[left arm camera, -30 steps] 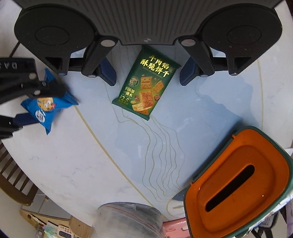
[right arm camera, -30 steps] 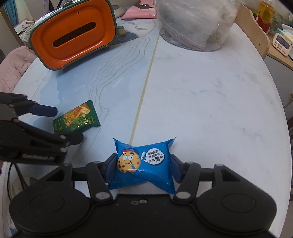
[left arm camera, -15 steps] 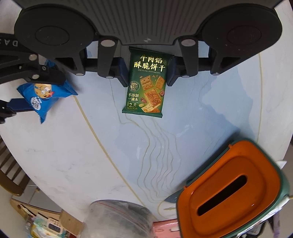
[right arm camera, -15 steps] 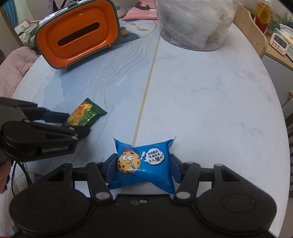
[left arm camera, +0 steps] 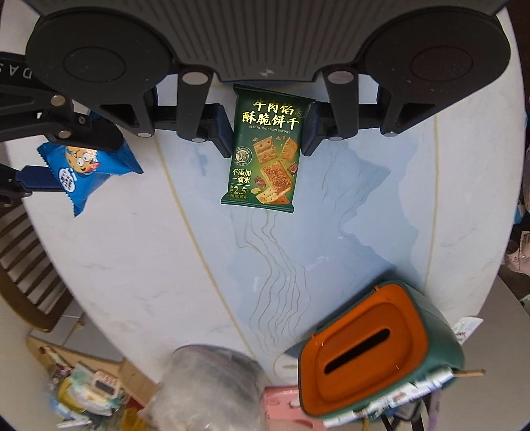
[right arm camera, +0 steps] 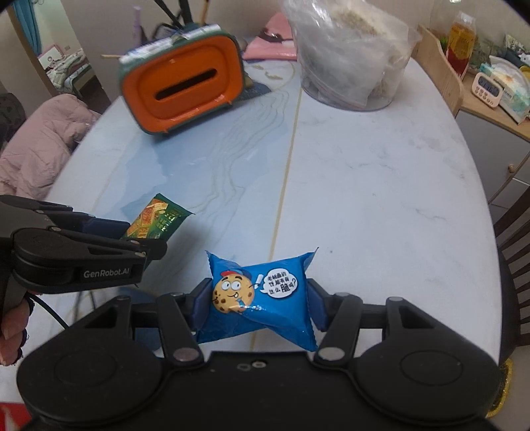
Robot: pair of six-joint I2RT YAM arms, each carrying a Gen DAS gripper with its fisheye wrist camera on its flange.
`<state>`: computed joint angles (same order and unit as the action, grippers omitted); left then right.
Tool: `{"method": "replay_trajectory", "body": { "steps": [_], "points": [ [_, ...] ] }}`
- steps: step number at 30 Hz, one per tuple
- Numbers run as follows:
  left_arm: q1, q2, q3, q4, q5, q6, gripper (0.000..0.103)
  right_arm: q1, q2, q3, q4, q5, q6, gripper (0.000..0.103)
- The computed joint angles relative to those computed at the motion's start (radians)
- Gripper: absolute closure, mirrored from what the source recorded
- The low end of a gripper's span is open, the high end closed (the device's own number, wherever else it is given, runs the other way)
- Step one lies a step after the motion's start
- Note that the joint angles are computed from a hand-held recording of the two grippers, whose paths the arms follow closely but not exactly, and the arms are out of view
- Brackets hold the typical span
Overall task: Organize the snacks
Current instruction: 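Carry both packets into the white box and open both grippers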
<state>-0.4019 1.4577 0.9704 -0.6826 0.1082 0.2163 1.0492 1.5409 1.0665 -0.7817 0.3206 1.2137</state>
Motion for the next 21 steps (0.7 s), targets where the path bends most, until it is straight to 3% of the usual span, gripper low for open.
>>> {"method": "replay_trajectory", "body": {
  "steps": [11, 16, 21],
  "points": [
    [0.147, -0.345, 0.089, -0.406, 0.102, 0.11, 0.06, 0.276, -0.009, 0.33, -0.397, 0.158, 0.242, 0.046],
    [0.286, -0.455, 0.185, -0.618, 0.176, 0.235, 0.06, 0.401, 0.074, 0.552, -0.582, 0.216, 0.348, 0.046],
    [0.513, -0.52, 0.303, -0.848, 0.263, 0.455, 0.06, 0.518, 0.204, 0.816, -0.758, 0.257, 0.444, 0.046]
  ]
}}
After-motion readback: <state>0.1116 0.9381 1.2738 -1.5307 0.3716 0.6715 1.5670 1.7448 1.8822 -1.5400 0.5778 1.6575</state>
